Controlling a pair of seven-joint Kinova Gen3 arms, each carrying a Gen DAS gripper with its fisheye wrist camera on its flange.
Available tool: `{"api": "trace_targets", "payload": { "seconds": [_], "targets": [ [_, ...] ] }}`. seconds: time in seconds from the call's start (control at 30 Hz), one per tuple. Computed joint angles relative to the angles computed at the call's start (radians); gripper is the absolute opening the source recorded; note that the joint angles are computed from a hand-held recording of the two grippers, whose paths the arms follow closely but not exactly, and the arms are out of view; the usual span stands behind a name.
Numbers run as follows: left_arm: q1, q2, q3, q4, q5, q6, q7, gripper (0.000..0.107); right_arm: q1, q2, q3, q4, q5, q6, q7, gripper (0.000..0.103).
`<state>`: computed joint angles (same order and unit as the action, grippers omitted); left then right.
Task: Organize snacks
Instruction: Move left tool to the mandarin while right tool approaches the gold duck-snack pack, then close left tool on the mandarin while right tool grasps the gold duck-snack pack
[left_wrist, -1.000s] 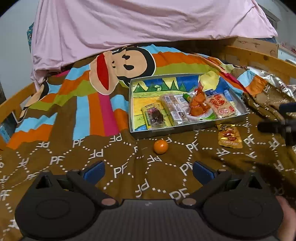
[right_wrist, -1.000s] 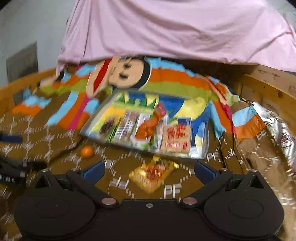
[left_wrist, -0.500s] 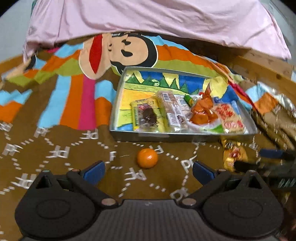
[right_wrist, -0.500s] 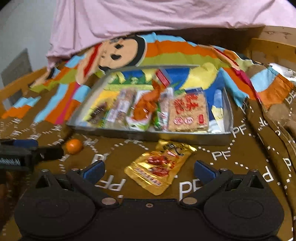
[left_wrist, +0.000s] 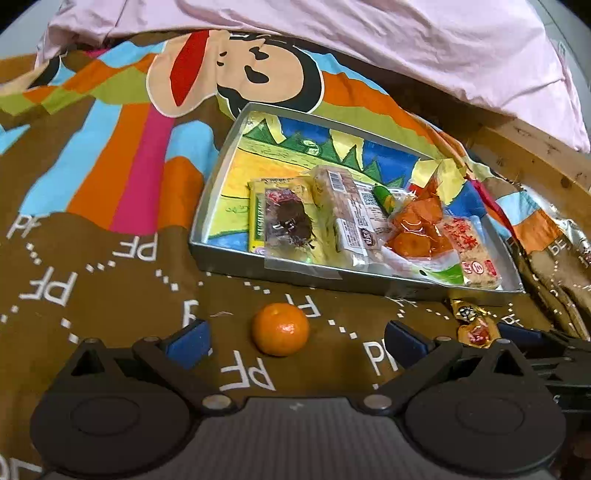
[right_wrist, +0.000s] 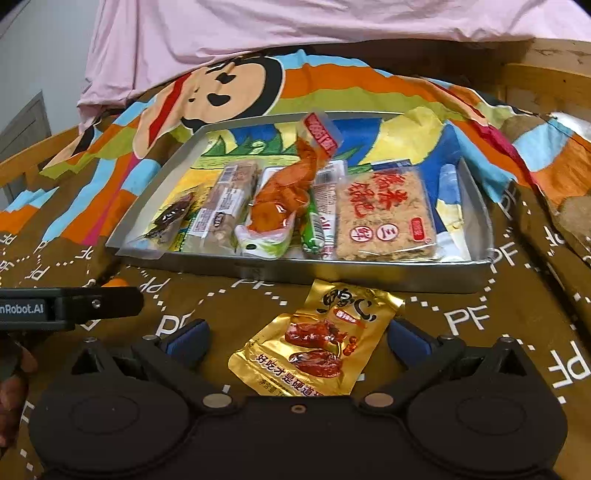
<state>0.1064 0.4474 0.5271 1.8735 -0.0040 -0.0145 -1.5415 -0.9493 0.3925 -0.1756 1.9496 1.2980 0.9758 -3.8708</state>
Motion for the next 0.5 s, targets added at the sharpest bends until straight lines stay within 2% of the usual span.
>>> {"api": "trace_targets", "payload": {
  "seconds": [0.17, 0.3, 0.37, 0.5],
  "targets": [
    [-0.002, 0.017, 0.008, 0.005, -0.026, -0.032, -0.008, 0.102, 0.002, 0.005, -0.002, 0.009, 0.019, -0.009, -0.009, 0.102],
    [-0.008, 0.022, 0.017, 0.009, -0.042, -0.051, 0.009, 0.101, 0.002, 0.018, -0.001, -0.028, -0.033, 0.014, 0.056, 0.102],
    [0.030, 0.010, -0.027, 0.014, -0.037, -0.065, 0.025, 0.095, -0.008, 0.031, 0.004, -0.065, -0.085, 0.050, 0.111, 0.102],
    [0.067, 0.002, -0.069, 0.021, -0.051, -0.081, 0.045, 0.084, -0.028, 0.033, 0.022, -0.065, -0.090, 0.056, 0.100, 0.099]
  ]
}}
